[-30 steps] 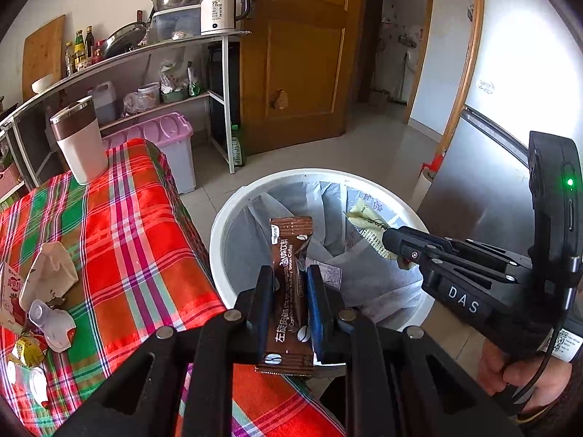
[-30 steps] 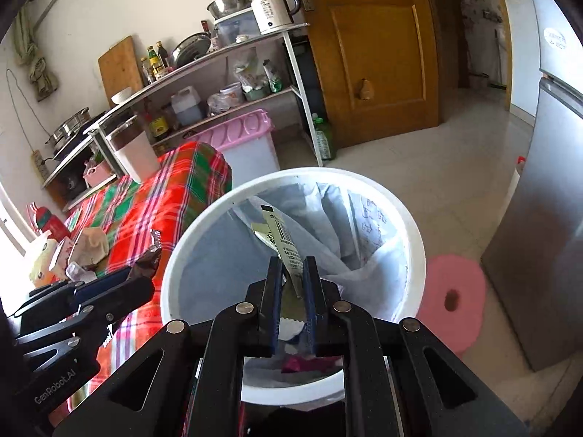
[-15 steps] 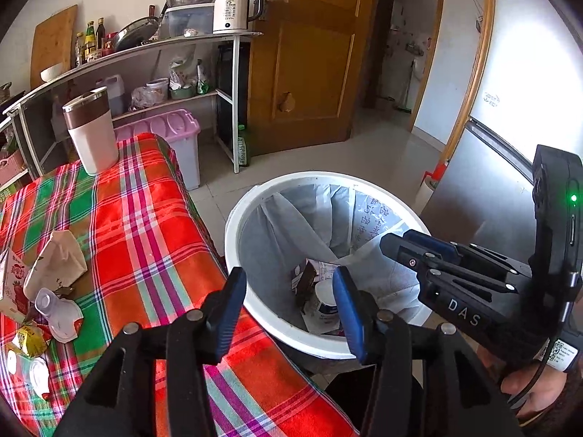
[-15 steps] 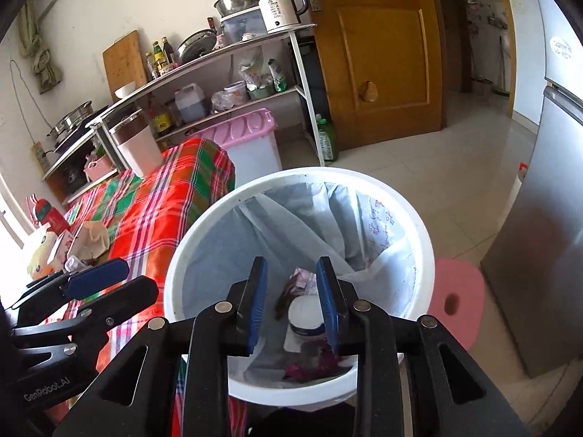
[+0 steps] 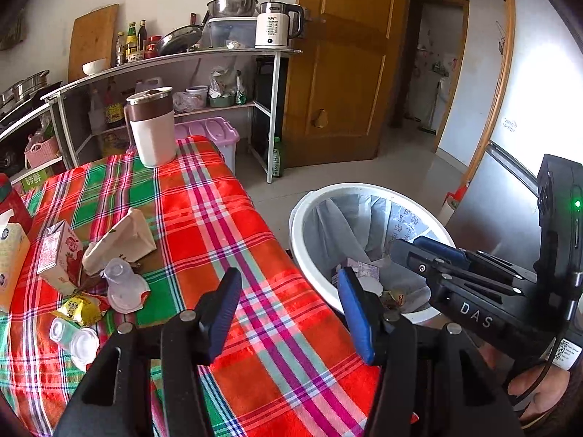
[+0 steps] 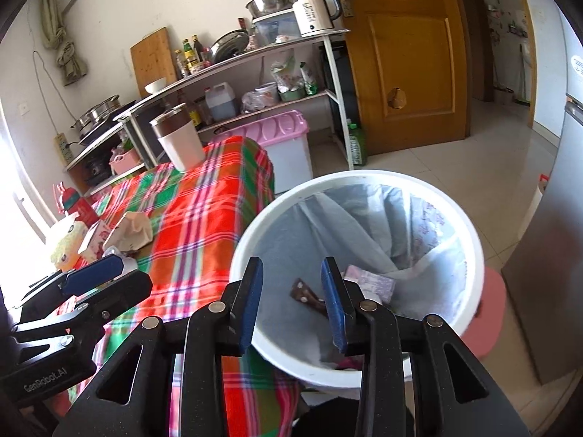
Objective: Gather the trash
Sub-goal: 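Move both tools back over the table toward the clear plastic cups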
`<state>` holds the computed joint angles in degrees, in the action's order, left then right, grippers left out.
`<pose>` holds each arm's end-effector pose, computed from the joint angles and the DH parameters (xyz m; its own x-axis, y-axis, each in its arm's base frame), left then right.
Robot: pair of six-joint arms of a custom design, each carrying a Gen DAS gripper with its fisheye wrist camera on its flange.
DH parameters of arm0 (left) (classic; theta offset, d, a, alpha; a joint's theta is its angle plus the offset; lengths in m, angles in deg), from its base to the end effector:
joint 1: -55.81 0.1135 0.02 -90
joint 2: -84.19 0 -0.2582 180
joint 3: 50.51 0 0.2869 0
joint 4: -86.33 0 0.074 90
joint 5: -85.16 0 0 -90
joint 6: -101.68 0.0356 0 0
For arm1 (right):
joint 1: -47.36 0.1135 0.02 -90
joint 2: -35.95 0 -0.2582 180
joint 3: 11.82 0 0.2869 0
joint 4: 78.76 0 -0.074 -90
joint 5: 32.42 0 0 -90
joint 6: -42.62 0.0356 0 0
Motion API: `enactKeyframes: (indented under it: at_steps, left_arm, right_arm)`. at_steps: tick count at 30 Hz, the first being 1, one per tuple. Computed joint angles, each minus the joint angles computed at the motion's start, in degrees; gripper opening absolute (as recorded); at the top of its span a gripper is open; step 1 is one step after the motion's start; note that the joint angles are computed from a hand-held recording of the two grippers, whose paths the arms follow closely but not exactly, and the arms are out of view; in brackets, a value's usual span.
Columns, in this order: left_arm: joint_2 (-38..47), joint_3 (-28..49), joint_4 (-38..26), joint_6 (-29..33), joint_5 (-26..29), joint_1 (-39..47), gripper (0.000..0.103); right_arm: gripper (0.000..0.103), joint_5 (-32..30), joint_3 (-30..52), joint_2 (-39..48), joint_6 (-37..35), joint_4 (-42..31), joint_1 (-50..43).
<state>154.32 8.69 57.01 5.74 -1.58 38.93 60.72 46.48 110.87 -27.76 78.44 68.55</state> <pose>0.2841 -0.0883 0.2312 -0.6493 0.0890 -0.7553 0.2657 0.9571 -0.1155 0.2919 0.1111 0.2112 -0.6656 0.1015 -0.7393 -0.1040 0.9684 0.2266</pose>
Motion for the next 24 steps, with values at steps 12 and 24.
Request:
enactKeyframes:
  at_steps: [12,24]
  left_arm:
    - [-9.32,-7.45,-1.63,1.3,2.03,13.02,0.058]
    - [-9.92,-11.94,-1.41,5.09,7.03,30.25,0.061]
  right_arm:
    - [0.045,1.35,4.04,5.37,1.13,1.64,8.55]
    - [0.047,0.38,11.35,15.23,0.19,2.49,14.58]
